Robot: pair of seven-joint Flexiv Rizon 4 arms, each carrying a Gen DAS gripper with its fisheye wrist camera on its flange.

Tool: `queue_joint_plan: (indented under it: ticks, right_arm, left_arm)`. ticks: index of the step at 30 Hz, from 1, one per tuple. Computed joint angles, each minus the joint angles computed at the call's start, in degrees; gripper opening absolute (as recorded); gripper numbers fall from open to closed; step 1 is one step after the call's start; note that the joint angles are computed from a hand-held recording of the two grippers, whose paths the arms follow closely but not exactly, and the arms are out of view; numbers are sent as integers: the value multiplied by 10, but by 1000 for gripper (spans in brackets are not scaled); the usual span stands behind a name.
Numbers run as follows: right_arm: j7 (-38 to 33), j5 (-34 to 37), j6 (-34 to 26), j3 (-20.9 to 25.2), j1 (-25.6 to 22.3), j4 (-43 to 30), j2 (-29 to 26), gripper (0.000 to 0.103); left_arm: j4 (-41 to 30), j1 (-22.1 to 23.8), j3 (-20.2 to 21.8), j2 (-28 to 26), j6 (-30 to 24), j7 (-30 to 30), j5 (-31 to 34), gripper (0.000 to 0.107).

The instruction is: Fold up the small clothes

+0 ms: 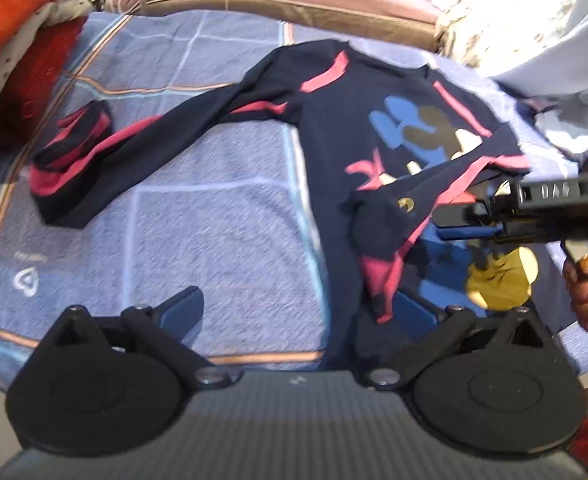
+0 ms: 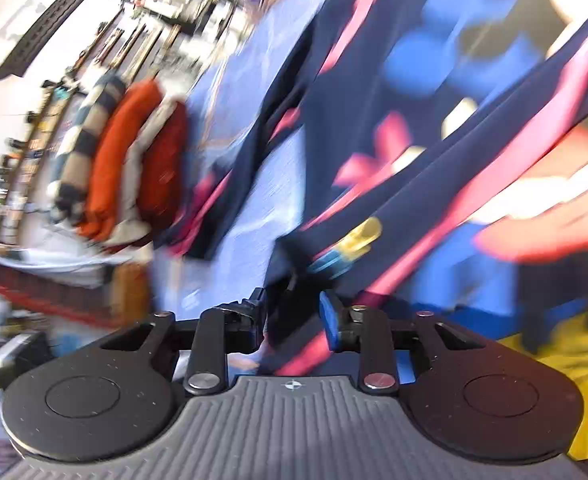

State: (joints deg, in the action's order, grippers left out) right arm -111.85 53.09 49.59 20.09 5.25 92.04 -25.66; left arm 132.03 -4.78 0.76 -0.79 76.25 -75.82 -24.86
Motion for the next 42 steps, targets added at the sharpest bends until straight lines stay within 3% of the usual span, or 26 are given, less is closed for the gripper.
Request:
queue_joint_plan:
  ticks: [2,3,8,11,12,14,15,16,18,22,25,28,29,30,31,33,35,36,37,38,39,42]
  right_arm:
    - [-3,1,34,-9,-6,26,15,63]
    - [-3,3,36,-11,-12,34,19,63]
    - [-2,5,65,-24,-26,74,38,63]
    - [-7,-2,91,-28,-28,78,39,63]
    - [-8,-5,102,-28,-25,75,37,63]
    - [-26,-16,125,-30,-27,69,32,63]
    - [-27,-31,152,-34,-19,67,28,63]
    - [-20,-54,181,-42,-9,63,22,63]
    - [12,-110,238,-65,14,47,1,63]
    - [148,-237,286,-166,77,-31,-72,66]
    - [259,-317,260,-249,112,-104,-136,66]
    - [334,-354,192,-264,105,-182,-188,66]
    - [349,-360,165,-256,96,-205,-201,66]
    - [364,-366,143,-250,86,-221,-212,66]
    - [379,-371,130,-245,82,-230,-219,66]
    - [383,-366,118,-213,59,-244,-228,64]
    - [384,-357,122,-178,37,-250,-235,57]
    - [379,-355,125,-162,27,-252,-238,31]
    - [372,-362,123,-149,20,-257,-240,16]
    - [368,-375,127,-145,20,-255,-239,8]
    - [362,-396,138,-149,26,-253,-239,8]
    - [366,-447,184,-161,44,-248,-239,6]
  left_arm:
    - [2,-11,-14,-5,16,62,-74,103]
    - [-2,-14,-17,-10,18,69,-78,103]
    - [-50,-13,-27,-60,12,36,-30,101]
    - [-59,-3,-77,-83,48,118,-146,101]
    - [-67,-6,-79,-95,59,118,-144,98]
    - [-105,-31,-32,-123,43,40,-41,68]
    - [-124,-37,-15,-135,27,6,-1,29]
    - [-131,-31,-17,-141,16,-8,3,11]
    - [-121,2,-54,-143,21,5,-43,11]
    - [-105,11,-56,-132,34,1,-36,10]
    - [-93,27,-69,-124,32,15,-70,10]
    - [-95,30,-67,-124,14,17,-78,11]
    - [-92,32,-71,-122,15,25,-90,15]
    - [-87,35,-81,-120,23,38,-113,28]
    - [-84,38,-92,-119,28,60,-137,49]
    - [-83,35,-97,-122,42,88,-156,69]
    - [-93,22,-82,-132,48,76,-128,70]
    - [-96,26,-89,-136,45,84,-134,66]
    - [-99,32,-98,-140,42,95,-147,47]
    - [-103,35,-101,-145,35,100,-155,32]
    - [-110,32,-95,-151,23,91,-148,9]
    - [-108,37,-98,-154,29,97,-157,5]
